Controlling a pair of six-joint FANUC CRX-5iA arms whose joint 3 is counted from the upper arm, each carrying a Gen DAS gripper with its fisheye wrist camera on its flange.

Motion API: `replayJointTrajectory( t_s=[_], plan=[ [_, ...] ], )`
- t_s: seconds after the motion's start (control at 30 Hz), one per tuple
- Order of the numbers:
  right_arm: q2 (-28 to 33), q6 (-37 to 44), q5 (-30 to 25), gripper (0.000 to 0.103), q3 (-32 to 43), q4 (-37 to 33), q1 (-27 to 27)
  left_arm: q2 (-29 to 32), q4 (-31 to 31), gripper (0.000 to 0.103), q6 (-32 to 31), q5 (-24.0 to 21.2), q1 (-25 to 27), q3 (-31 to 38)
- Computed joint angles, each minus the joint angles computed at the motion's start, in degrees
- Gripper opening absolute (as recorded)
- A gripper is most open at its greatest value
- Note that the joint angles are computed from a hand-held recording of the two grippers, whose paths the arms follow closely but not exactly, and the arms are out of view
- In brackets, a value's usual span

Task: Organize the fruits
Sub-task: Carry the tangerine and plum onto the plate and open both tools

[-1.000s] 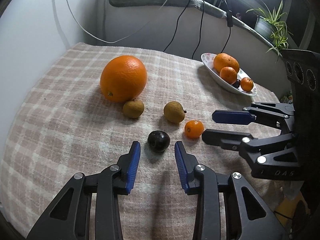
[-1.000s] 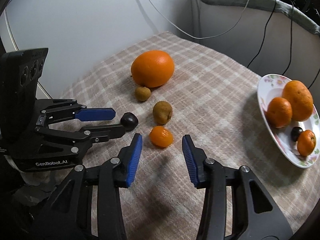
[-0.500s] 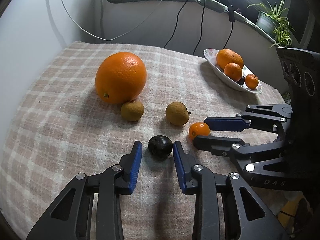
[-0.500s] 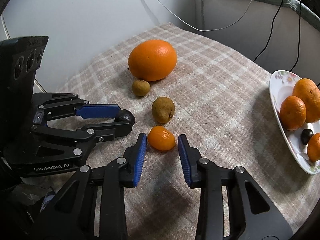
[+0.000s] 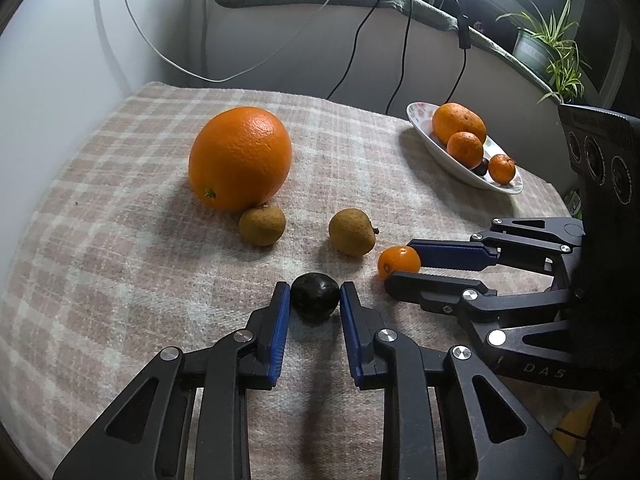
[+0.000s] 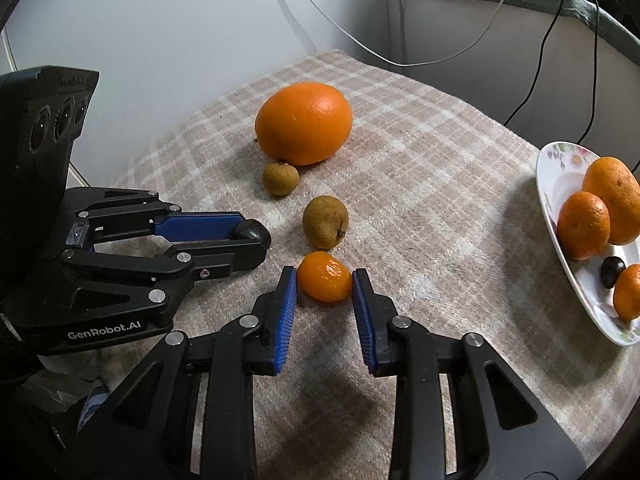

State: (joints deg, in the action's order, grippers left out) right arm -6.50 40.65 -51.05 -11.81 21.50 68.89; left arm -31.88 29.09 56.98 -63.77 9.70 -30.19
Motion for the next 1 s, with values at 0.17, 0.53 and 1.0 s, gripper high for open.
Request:
replayJointTrajectory(
  t_s=[0.17, 0.53, 1.0],
  plan=[
    [-1.59, -2.10, 0.90, 0.029, -1.65, 1.71, 0.08, -0.34, 0.93, 0.023, -0.12, -0.29, 0.18, 0.06],
    [-8.12, -11.11, 0.81, 0.029, -7.80, 8.67, 0.73, 0.17, 4.85, 0.023, 0.06, 1.68, -2.20, 0.30],
    [-16.83, -20.53, -3.61, 0.029, -14.29, 17.00, 0.56, 4.34, 6.52, 0.023, 2.32, 7.03, -12.56, 3.43]
  ],
)
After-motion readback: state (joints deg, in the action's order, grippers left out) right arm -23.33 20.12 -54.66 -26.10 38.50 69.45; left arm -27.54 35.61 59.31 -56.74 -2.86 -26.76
